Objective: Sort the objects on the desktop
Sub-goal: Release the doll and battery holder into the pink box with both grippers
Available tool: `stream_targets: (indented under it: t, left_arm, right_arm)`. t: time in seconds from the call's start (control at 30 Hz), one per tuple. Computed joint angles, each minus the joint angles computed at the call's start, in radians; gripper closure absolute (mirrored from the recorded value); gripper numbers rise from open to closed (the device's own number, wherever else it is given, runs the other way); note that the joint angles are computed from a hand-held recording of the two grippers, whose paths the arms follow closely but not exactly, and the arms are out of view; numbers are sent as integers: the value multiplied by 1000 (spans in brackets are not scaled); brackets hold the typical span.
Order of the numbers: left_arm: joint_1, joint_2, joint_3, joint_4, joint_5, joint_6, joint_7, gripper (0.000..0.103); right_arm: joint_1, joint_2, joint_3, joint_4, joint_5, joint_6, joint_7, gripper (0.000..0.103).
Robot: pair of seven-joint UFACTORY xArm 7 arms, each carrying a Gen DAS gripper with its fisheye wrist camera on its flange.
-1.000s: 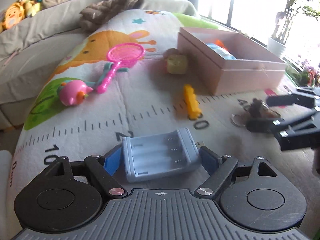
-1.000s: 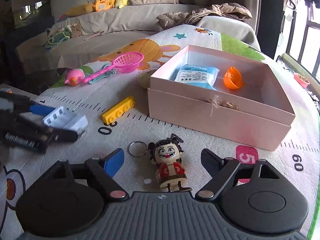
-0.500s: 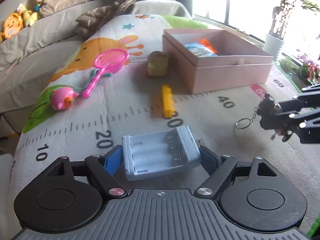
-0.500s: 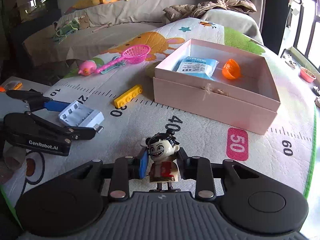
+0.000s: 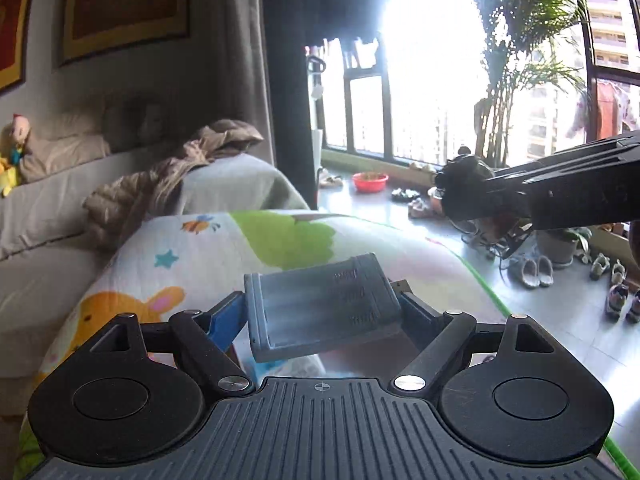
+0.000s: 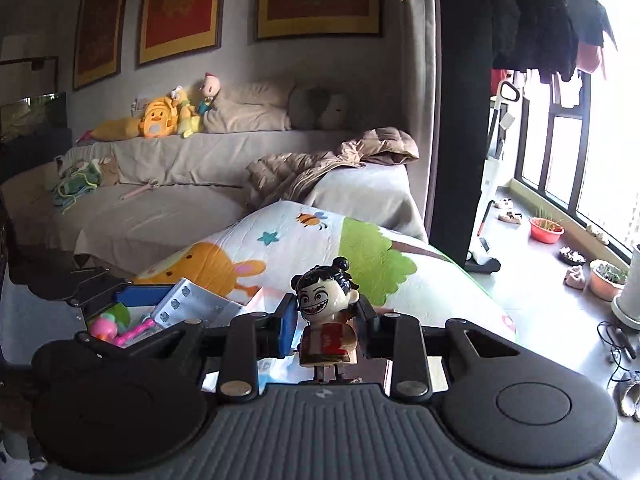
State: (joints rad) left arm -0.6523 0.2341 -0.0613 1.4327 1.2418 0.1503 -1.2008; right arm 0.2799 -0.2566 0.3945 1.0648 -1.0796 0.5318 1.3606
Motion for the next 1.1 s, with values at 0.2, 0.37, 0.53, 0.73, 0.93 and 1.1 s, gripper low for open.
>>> stream_targets:
  t: [0.2, 0.37, 0.53, 0.73, 0.93, 1.1]
  left_arm:
    - [1, -9, 0, -74, -183, 9, 148, 3]
    - [28, -145, -1, -257, -98, 92, 14, 2]
    - [124, -242, -32, -416, -214, 121, -22, 1]
    - [222, -312, -77, -525, -253, 178, -49, 1]
    - [309, -352, -134, -587, -260, 163, -74, 1]
    - [368, -372, -177, -611, -219, 155, -98, 1]
  right_arm:
    - [6, 155, -91, 84, 95, -116, -53, 62]
    - [63, 234, -127, 92, 58, 1, 1, 54]
    - [100, 275, -181, 62, 168, 31, 9, 53]
    - [153, 321, -196, 97, 163, 92, 18, 36]
    - [209, 385, -211, 181, 148, 147, -13, 31]
    - [251, 431, -228, 242, 159, 178, -84, 31]
